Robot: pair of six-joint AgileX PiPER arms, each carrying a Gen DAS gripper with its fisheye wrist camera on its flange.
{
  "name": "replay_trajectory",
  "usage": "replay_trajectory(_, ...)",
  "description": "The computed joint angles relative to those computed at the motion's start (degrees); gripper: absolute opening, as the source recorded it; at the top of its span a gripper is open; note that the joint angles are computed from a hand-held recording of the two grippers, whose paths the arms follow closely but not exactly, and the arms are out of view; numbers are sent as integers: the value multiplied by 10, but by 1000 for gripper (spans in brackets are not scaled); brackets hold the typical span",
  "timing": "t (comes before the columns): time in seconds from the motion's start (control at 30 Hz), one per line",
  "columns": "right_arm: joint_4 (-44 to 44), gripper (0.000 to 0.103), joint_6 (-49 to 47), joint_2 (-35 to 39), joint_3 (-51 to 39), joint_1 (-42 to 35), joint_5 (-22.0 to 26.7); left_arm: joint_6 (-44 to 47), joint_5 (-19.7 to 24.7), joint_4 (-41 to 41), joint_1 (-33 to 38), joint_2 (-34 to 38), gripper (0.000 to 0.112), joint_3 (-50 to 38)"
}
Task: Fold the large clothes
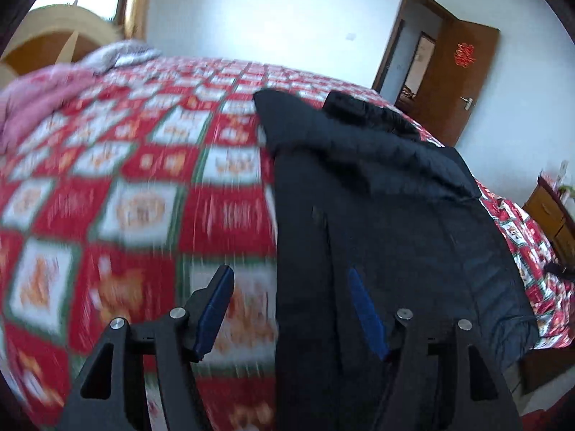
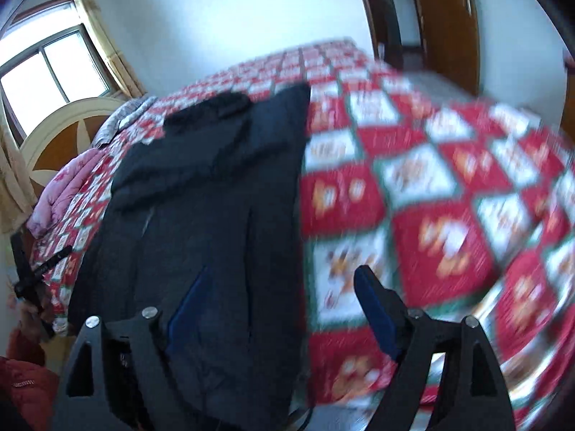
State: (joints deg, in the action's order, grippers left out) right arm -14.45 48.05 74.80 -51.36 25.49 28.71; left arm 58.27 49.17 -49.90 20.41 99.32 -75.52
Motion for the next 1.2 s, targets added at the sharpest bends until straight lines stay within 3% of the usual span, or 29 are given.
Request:
replay_trajectory(0.13, 47, 83, -50, 30, 15, 14, -16, 35, 25, -18, 24, -11, 67, 38)
replay_trajectory(0.23, 145, 84, -139, 36, 34, 7, -7, 47, 4, 6, 23, -28, 67, 72)
replay_trajectory(0.37, 235, 83, -233, -42, 61, 19, 35, 79, 9, -9, 49, -39, 67, 108)
replay_trajectory(0.47, 202, 83, -211, -153, 65, 61, 75, 104, 20, -26, 68, -41, 67, 122)
replay_trajectory(0.53, 113, 84, -120, -235, 64, 128, 93, 115, 27, -28, 74, -42, 67, 123)
replay_trajectory(0.63, -51, 102, 7, -247, 39, 202, 167, 139, 25, -39, 73, -47, 67, 132)
replay_trajectory(0.67, -78, 102, 33, -234, 42, 206, 177, 143, 25, -43, 73, -49, 67, 134)
replay_trajectory(0.73, -62, 102, 46, -205, 73, 165, 129, 149, 33, -57, 78, -51, 67, 140)
replay_trajectory(0.83, 95, 85, -76, -140, 119, 58, 5, 162, 48, -73, 87, -63, 67, 150)
replay_trajectory(0.93, 151, 83, -139, -78, 123, 28, -67, 198, 34, -91, 90, -86, 67, 172)
replay_trajectory(1.07, 102, 83, -113, -20, 103, 26, -54, 184, 22, -63, 73, -74, 67, 173)
replay_trajectory(1.2, 307, 83, -285, -30, 155, 1, -93, 197, 47, -65, 73, -66, 67, 181)
